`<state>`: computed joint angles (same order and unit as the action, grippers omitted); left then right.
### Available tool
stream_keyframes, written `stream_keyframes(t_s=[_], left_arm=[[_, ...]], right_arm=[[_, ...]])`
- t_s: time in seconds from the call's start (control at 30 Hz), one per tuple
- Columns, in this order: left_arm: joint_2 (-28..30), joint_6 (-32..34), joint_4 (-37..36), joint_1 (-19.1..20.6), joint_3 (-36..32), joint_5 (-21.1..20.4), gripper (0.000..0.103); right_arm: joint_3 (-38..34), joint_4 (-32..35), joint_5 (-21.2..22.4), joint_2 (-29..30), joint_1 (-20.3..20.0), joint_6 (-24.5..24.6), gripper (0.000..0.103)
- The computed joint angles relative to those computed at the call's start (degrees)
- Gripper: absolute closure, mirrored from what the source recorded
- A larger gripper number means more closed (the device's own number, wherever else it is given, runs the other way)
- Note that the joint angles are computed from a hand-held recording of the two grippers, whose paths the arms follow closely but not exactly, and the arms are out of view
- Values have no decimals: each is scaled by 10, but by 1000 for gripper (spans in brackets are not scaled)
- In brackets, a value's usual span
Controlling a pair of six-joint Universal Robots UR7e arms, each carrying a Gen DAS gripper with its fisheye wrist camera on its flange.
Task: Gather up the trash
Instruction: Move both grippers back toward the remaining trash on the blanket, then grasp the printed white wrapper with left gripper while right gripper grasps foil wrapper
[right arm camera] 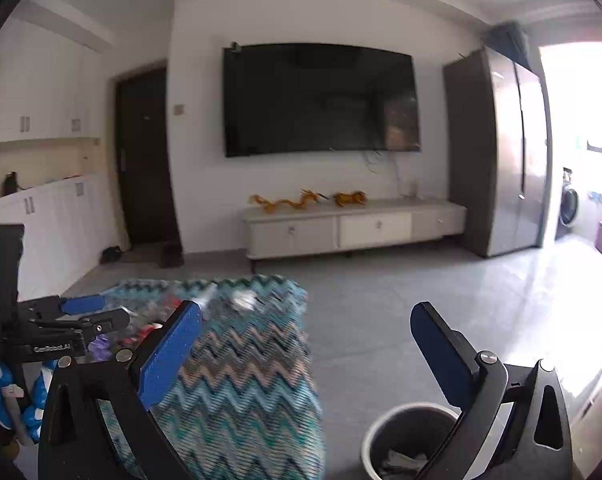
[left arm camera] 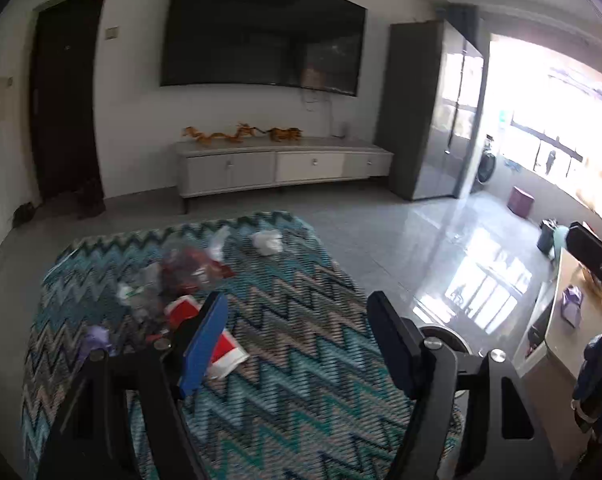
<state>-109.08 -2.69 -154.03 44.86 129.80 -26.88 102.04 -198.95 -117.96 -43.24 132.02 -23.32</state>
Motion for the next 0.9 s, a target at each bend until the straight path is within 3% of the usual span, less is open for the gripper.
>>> stream_keyframes(t_s=[0.23, 0.53, 0.63, 0.9], left_arm=[[-84, -65, 77, 20, 6, 33, 32], [-118, -123, 140, 69, -9, 60, 32], [-98, -89, 101, 105, -23, 47, 32], [-13, -10, 38, 236, -88, -43, 32]], right_arm=[[-16, 34, 62, 14, 1, 15, 0], [-43, 99, 128, 48, -28, 23, 0], [-61, 135, 144, 63, -42, 32, 0], [-145, 206, 157, 129, -59, 43, 4]])
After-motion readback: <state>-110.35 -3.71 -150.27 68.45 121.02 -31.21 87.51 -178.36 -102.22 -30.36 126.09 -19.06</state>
